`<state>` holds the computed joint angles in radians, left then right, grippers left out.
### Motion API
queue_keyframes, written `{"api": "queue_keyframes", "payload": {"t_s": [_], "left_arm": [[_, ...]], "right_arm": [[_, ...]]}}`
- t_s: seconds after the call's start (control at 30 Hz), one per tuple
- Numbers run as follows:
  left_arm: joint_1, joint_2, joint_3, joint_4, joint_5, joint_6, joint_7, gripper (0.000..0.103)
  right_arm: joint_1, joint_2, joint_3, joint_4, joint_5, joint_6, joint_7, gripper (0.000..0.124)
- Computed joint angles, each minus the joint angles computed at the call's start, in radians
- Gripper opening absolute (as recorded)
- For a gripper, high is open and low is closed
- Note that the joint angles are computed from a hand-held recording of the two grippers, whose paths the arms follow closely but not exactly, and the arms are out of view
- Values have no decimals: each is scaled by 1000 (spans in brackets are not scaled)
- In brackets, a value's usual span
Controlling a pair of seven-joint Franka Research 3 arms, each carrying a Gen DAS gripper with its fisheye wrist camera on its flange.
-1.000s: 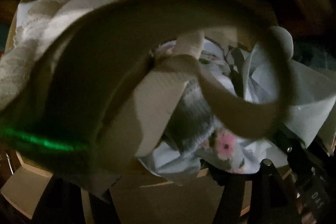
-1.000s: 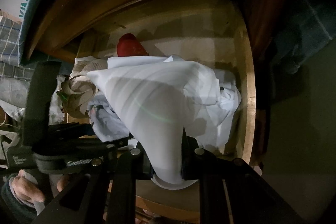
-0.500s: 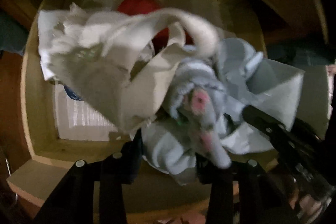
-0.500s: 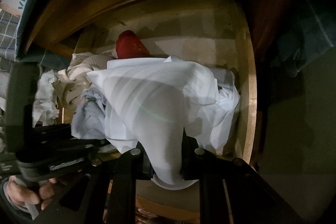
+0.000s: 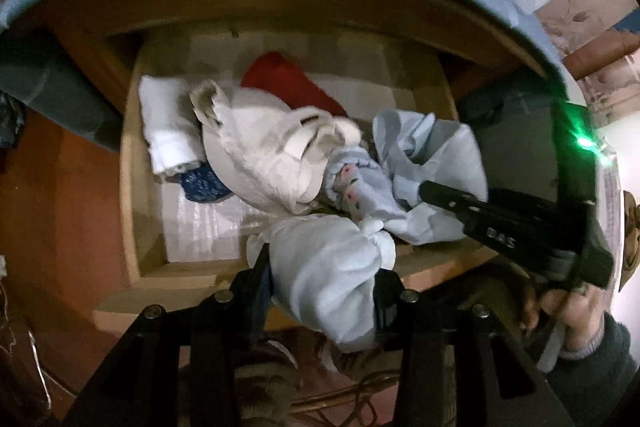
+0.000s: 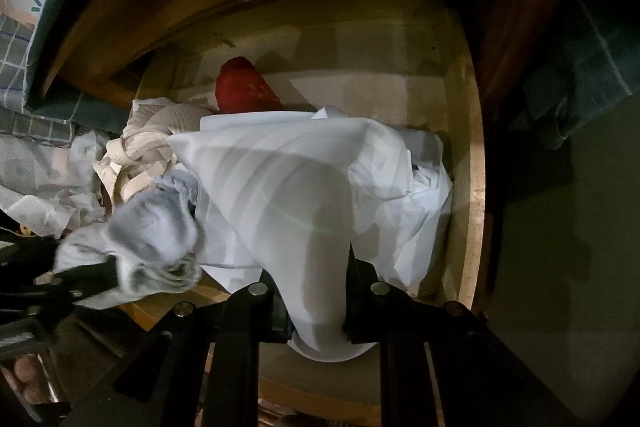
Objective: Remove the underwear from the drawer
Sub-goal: 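Grasp the light blue floral underwear with the left tool and lift it, then carry the light blue underwear with the left tool into the white box and release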
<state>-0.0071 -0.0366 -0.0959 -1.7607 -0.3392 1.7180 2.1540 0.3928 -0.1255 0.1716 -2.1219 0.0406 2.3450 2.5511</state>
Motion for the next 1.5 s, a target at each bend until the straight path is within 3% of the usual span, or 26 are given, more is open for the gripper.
{"api": "queue_keyframes", "payload": {"t_s": [0.5,0.67,0.9,1.1,1.27,1.5], "left_arm": [[11,-92,55,50,-131,7,136,41],[27,-81,75,157,-207,1,145,41],[45,-7,63,363,-286,75,136,41],[42,130,-5,582,-225,160,65,41],[15,232,-67,682,-131,265,25,41],[-49,445,-116,907,54,237,-108,41]], "right_arm": [[4,15,2,35,-48,-62,11,15],[6,12,1,34,-54,-66,15,15],[6,13,1,33,-51,-62,12,15],[5,9,1,29,-50,-57,16,15],[5,4,1,21,-41,-44,14,15],[4,-2,2,10,-23,-22,5,15]]}}
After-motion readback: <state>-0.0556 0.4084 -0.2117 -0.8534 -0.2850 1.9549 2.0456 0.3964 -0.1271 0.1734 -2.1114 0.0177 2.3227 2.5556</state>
